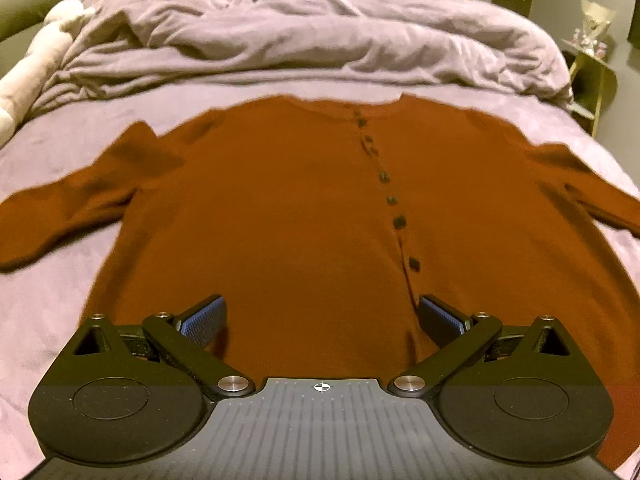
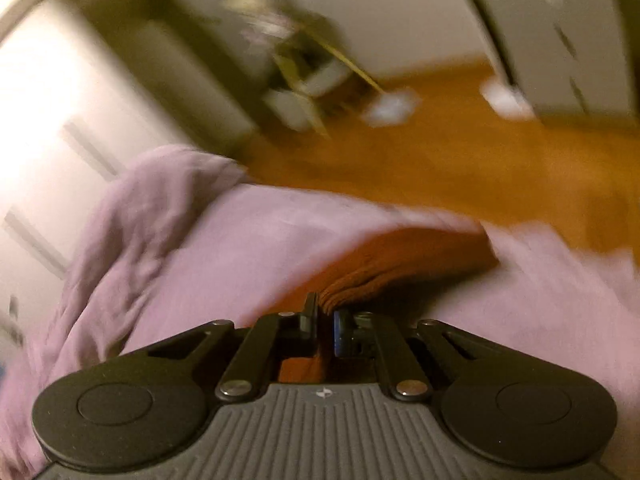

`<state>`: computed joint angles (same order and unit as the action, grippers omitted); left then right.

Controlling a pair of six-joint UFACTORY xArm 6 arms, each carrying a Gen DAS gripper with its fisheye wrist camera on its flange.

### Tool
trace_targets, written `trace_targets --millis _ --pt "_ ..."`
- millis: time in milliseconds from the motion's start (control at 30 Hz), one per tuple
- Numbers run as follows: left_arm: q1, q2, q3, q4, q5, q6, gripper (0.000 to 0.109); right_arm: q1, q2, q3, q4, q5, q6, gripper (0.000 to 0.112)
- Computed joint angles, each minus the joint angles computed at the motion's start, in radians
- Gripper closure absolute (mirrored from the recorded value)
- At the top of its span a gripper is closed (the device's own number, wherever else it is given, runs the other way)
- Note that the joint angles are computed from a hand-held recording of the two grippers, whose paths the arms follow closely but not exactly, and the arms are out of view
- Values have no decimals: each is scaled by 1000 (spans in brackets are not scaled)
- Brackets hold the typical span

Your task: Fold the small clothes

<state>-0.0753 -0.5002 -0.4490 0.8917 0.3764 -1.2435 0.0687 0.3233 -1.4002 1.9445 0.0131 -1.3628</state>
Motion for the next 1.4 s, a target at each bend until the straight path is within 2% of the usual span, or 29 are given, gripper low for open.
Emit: trace_targets --millis 67,133,167,233,267,300,333,467,567,667,733,800,833,933,967,1000,1067,1133,1167,1233,1333,1400 --pt "20 -12 0 -31 -39 43 6 52 -83 34 78 80 -209 106" --pt "43 -21 -3 -40 -90 70 6 102 -170 103 60 219 -326 106" --pt "55 -22 -5 -44 -121 84 6 122 -203 139 -11 301 -322 106" --pt "73 -12 -13 -130 -185 179 6 164 -232 181 -221 468 -225 102" --pt "81 -3 -17 -159 -214 208 6 184 -232 190 -325 518 -151 88" --pt "91 7 -20 -179 -248 227 6 202 -229 195 -397 539 -93 68" --pt "99 23 -24 -212 -282 260 6 216 -227 206 -427 546 -71 63" --pt "73 137 -78 -601 -347 612 6 247 -221 261 -531 518 46 61" --pt "31 260 -154 -915 -400 856 6 249 -238 322 -528 509 69 61" --pt "-5 381 -266 -1229 -406 1103 7 227 -234 346 -554 520 155 61" --pt "-11 461 -360 -1438 -364 1271 13 196 -217 350 -545 559 190 61" --pt "-7 517 -433 -1609 -309 1407 29 187 -201 341 -539 563 230 61" --pt "2 543 -464 -1633 -280 1425 30 171 -200 345 -524 579 231 61" --pt "25 602 -518 -1542 -220 1357 35 146 -191 342 -491 611 237 61" --pt "27 615 -530 -1532 -206 1347 46 139 -189 342 -481 622 239 61" --pt "27 624 -542 -1548 -190 1360 50 133 -185 342 -468 634 237 61" --pt "27 644 -557 -1487 -191 1318 52 132 -178 339 -457 641 236 61" --pt "30 657 -571 -1414 -180 1271 94 125 -174 336 -455 660 244 61" --pt "35 663 -590 -1398 -143 1252 102 130 -171 330 -458 656 257 61" --pt "28 659 -593 -1376 -156 1239 102 134 -163 318 -441 657 268 61" --pt "30 613 -555 -1176 -240 1106 103 134 -146 292 -419 673 304 61" --pt "30 562 -525 -1218 -293 1151 103 135 -126 265 -417 678 336 61"
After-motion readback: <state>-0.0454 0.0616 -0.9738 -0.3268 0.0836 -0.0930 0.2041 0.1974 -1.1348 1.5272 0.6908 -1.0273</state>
